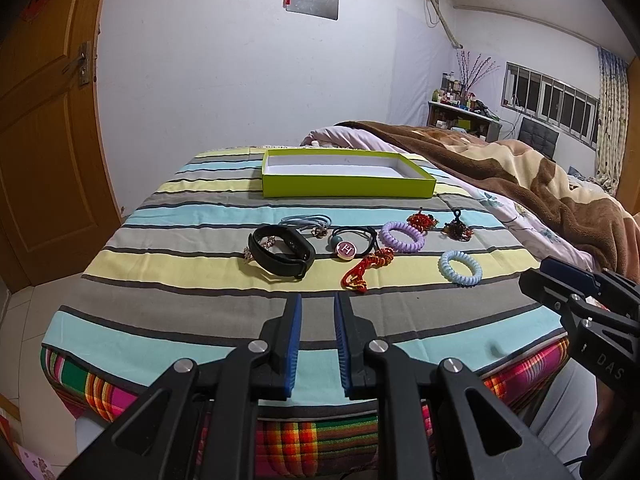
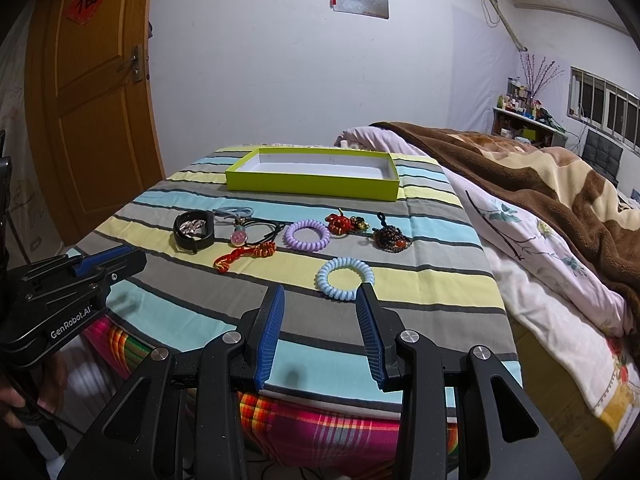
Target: Organize jewelry
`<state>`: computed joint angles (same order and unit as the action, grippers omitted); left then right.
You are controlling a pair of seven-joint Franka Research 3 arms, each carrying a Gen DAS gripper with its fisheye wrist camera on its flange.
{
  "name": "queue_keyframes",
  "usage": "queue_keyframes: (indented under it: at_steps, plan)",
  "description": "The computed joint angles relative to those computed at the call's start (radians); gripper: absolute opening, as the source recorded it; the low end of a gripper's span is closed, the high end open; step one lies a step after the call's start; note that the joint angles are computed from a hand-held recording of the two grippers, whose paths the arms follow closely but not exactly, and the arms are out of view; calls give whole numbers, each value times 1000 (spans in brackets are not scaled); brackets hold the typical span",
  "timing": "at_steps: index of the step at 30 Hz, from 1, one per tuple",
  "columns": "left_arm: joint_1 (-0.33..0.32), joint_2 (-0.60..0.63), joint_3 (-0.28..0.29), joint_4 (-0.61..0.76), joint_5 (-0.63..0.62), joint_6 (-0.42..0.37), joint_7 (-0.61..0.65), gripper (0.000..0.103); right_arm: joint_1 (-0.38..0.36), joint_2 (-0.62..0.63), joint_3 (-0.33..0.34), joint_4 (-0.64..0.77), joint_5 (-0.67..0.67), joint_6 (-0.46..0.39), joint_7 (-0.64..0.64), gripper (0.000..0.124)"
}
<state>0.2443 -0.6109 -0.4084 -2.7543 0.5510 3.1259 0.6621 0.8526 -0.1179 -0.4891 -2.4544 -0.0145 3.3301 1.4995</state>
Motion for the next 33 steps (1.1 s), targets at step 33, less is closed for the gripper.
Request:
queue_keyframes:
  at_steps: [33]
  plan:
    - [10,-1,-8,5,25,-15,-24,17,35,4,-38,6,-8,-3,7,38]
